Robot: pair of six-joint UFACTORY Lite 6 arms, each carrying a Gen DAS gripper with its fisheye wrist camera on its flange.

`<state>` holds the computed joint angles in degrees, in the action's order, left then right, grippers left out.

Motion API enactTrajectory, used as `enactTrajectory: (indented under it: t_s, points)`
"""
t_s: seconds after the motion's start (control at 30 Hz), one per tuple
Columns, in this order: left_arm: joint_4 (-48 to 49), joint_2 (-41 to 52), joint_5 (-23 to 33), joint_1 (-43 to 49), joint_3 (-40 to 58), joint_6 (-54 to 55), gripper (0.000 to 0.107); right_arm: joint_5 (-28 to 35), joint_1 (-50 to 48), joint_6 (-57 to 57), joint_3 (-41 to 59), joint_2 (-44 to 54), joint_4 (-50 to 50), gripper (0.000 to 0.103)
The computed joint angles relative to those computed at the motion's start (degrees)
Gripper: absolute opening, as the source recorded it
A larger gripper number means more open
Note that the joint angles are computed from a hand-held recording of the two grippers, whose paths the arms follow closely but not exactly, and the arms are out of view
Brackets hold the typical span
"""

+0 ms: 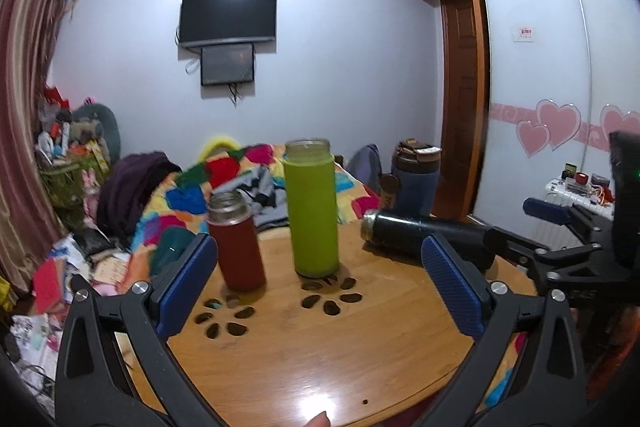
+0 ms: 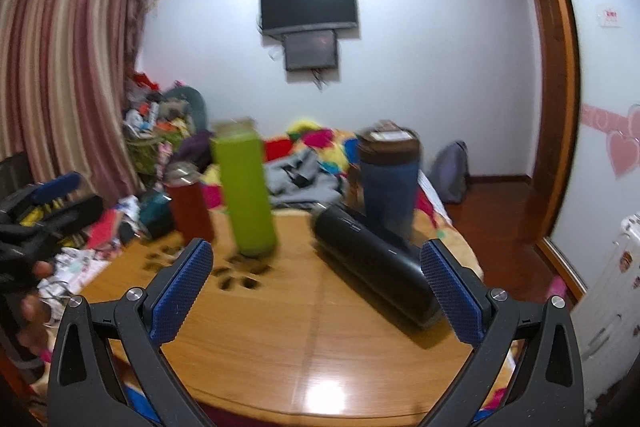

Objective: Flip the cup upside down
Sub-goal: 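Move the right tool toward the lying black tumbler and close around it, then lift the black tumbler with the right tool and rotate it upright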

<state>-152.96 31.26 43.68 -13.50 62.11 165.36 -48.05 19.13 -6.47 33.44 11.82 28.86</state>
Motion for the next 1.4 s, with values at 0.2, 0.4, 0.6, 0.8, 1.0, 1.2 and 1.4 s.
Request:
enactTrajectory:
  t_s: [0.2,0.4,0.6,0.8,1.0,1.2,1.4]
  points:
    - [2.0,7.8,-6.2,-1.4,10.0,-2.3,0.103,4.6,-12.5,3.4,6.8,9.6,-9.9,0.103]
    - [2.4,13.9,-11.4,-3.2,17.8,-1.4,0.103,12.6,-22.5,12.6,16.5,18.5,-25.2,0.103]
    - [4.7,17.0,-12.4,-3.6,20.4,-1.9,0.103,19.4,-26.5,24.0,23.5,23.3,-42.9,0.092]
    - [6.3,20.3,-13.8,-4.5,23.1,-3.5,0.103,18.9,-25.7,20.5,22.5,23.3,-43.7,0.077]
    - [6.4,21.6,-13.6,-5.1,23.1,-2.8,0.103,15.3,-23.9,20.4,17.3,20.7,-44.8,0.066]
    - [0.3,22.2,-8.6,-6.0,20.2,4.3,0.103,11.9,-17.6,15.5,9.9,15.8,-33.8,0.063]
    - [-3.0,23.7,-6.3,-7.0,19.6,8.6,0.103,9.4,-12.3,12.5,1.1,5.5,-24.6,0.061]
